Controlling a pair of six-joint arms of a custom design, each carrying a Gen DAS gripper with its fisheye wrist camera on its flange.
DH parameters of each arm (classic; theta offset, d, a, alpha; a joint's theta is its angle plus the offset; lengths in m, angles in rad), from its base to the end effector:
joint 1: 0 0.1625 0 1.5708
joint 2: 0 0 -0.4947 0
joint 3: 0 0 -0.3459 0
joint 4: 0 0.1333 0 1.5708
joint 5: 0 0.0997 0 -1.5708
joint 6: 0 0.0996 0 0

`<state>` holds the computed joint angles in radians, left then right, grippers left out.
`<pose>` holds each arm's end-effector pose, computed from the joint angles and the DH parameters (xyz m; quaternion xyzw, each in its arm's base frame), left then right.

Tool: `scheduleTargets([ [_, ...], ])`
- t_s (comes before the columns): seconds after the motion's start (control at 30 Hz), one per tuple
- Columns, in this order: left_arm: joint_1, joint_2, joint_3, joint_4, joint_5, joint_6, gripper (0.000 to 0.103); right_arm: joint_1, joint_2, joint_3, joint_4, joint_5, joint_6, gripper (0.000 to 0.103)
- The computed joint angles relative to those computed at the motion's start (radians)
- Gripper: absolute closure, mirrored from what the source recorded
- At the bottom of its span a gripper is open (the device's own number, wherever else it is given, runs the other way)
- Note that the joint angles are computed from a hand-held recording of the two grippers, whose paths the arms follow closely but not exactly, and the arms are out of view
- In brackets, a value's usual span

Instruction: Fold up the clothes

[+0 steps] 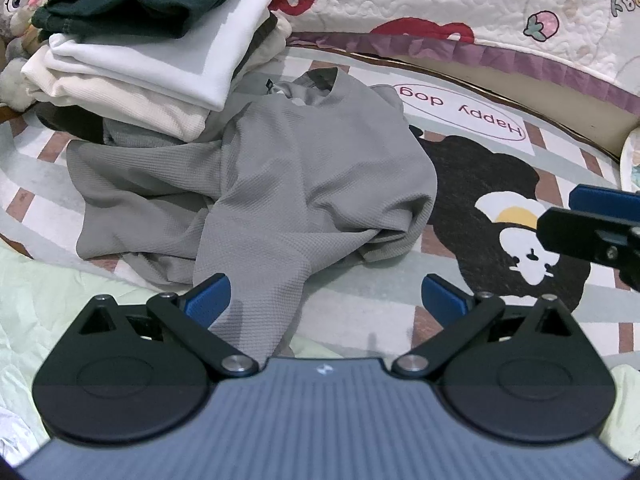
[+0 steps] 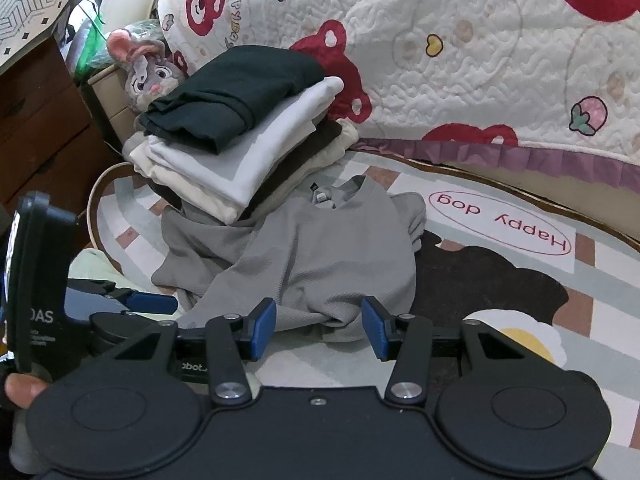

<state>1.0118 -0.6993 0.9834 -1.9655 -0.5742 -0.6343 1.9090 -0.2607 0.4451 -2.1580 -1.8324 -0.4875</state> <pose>-0.2487 -0.8066 0.3412 -0.0594 0.8754 -0.3083 0.3675 0.4158 -0.8581 0.1772 0.3659 -0.9003 0.1882 0.1422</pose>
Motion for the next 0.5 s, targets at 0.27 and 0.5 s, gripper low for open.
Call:
scheduleTargets([
  [0.27,0.0,0.001,0.001,0.001,-0.004,-0.003,0.0,0.001,0.011,-0.023,0.015,-0.019,0.008,0.048],
  [0.5,0.002,0.0,0.003,0.002,-0.009,0.0,0.0,0.0,0.015,-0.031,0.025,-0.023,0.017,0.048],
])
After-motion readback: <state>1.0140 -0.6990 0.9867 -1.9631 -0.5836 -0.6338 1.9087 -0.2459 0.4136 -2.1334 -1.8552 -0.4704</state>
